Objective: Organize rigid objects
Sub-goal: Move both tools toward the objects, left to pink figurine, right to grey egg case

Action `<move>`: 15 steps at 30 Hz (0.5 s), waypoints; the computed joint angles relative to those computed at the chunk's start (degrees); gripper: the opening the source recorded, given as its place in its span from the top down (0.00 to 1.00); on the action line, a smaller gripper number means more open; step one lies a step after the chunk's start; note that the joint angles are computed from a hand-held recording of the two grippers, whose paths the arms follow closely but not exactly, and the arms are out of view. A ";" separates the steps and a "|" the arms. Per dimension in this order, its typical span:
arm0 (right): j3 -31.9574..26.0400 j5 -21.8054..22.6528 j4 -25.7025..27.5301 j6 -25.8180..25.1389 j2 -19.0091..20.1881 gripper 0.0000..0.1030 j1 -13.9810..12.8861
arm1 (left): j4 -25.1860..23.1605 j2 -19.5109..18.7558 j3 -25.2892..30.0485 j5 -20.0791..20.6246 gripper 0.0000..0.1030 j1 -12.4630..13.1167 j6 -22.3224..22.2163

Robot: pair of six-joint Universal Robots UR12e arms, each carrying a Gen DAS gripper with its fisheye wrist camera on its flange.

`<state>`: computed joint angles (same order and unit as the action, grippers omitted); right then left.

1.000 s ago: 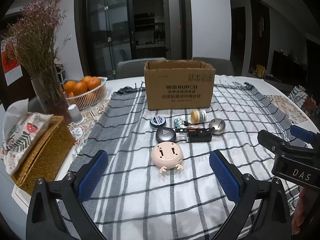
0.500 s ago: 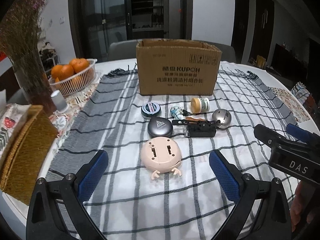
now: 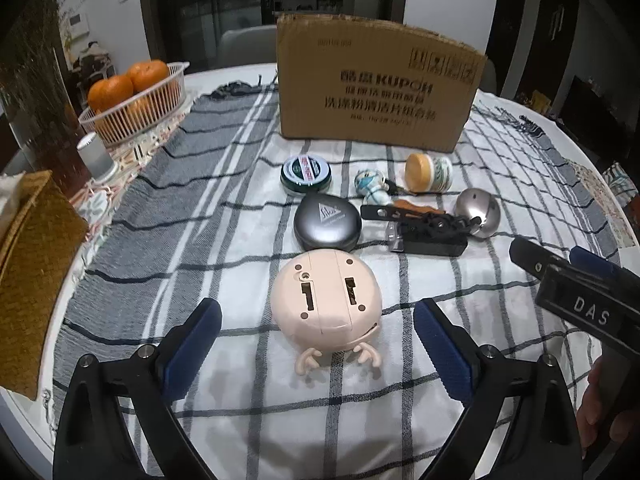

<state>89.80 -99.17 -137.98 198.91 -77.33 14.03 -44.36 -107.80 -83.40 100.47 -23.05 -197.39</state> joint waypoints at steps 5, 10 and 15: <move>-1.53 0.01 1.73 -0.48 1.56 0.10 -0.27 | -2.31 -0.91 1.03 -0.54 0.06 0.33 -0.72; -2.14 2.62 2.91 -1.10 2.31 0.12 -0.74 | -3.31 -1.52 1.66 -1.50 0.08 0.69 -0.91; -2.67 2.24 3.39 -1.08 2.96 0.12 -0.80 | -4.21 -2.10 2.15 -2.79 0.12 0.90 -0.64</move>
<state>87.13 -96.93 -134.59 197.84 -74.37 13.23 -48.57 -109.90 -81.25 97.68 -22.15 -198.03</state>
